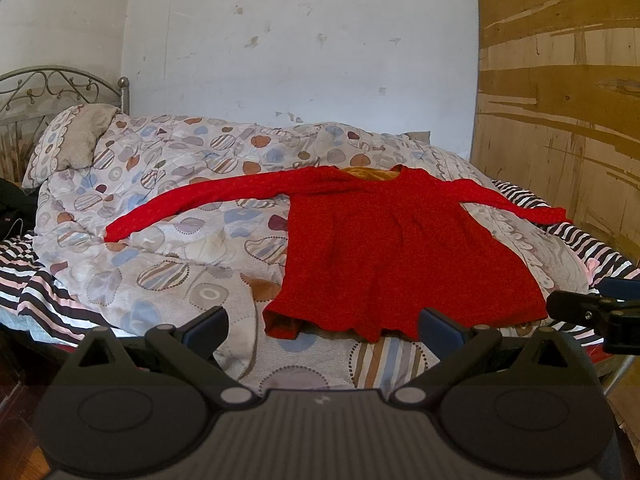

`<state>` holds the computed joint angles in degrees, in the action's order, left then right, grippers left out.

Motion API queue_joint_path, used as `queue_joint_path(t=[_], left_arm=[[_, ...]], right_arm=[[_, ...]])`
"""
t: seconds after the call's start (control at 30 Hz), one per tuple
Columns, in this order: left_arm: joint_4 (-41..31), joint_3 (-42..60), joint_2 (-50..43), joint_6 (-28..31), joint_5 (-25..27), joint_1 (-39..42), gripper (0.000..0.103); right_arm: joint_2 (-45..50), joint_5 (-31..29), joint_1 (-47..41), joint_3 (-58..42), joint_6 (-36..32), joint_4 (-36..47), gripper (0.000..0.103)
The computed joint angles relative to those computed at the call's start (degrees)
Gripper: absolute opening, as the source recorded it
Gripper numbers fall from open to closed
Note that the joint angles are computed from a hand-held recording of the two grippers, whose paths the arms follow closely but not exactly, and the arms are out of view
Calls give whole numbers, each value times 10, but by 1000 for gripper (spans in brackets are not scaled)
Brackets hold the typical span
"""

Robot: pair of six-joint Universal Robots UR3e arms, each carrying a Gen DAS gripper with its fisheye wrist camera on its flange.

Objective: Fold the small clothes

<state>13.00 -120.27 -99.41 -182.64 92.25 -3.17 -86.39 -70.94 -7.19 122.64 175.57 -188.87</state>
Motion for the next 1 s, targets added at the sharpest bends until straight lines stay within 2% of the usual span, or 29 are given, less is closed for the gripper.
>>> queue_joint_path(t=[1.0], left_arm=[[4, -5, -3, 1, -3, 3, 102]], right_arm=[[1, -19, 17, 2, -5, 8, 103]])
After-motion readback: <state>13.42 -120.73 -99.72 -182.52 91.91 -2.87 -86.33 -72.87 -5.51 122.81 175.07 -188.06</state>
